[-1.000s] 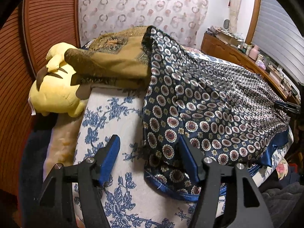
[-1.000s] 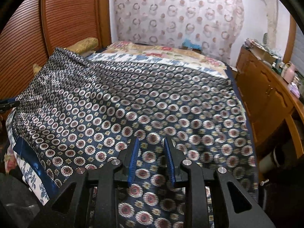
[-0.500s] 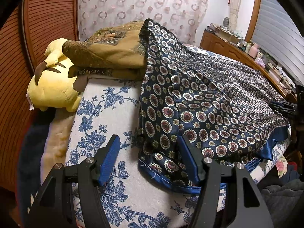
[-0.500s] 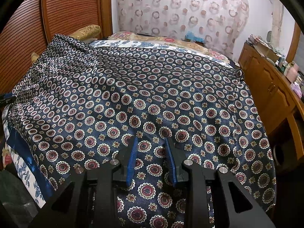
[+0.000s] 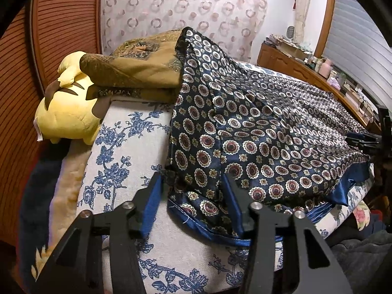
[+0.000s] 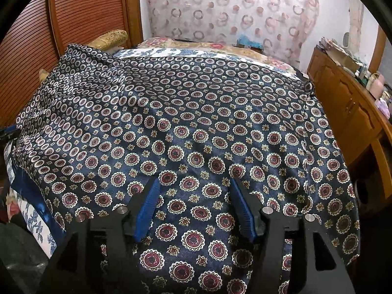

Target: Fold small clothes

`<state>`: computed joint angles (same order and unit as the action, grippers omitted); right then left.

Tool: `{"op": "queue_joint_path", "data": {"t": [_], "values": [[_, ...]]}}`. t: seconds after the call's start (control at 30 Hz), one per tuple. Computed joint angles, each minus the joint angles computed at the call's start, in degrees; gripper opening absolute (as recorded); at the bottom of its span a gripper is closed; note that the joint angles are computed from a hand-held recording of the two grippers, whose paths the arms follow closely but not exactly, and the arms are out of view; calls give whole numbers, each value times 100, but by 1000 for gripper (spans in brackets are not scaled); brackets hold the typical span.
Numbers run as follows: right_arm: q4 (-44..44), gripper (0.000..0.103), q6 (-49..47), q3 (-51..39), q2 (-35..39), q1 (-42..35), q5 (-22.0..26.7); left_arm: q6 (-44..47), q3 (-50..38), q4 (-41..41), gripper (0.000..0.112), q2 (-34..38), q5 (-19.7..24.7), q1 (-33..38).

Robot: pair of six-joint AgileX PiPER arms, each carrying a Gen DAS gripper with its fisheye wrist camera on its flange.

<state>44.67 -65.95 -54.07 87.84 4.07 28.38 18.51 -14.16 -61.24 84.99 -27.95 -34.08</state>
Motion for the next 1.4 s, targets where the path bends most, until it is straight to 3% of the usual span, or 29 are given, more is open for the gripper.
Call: {"op": "queue_joint_path", "data": {"t": [0.2,0.47,0.53,0.63,0.9,1.17,1.4], "values": [[-413,65,672,3,-52,108,-127,-126,3,238,47,11,29,25],[353,71,-195,423,-264,4,-294,-466,20,665,10,22,107,205],[438,71,-308,526,-332,7,-369,-420,-23,779,6,41,169,244],[727,71,-597,658,-403,-61,-376,-279,-103,817,5,-38,193,228],[261,71,-232,724,-588,-1,-413,709,-665,501,5,-391,304,255],[277,71,-288,745,-793,-166,-246,819,-1666,1201,4,-304,786,395],[749,71,-639,670,-1049,-500,157,1555,-2846,1021,4,134,1211,160]]}}
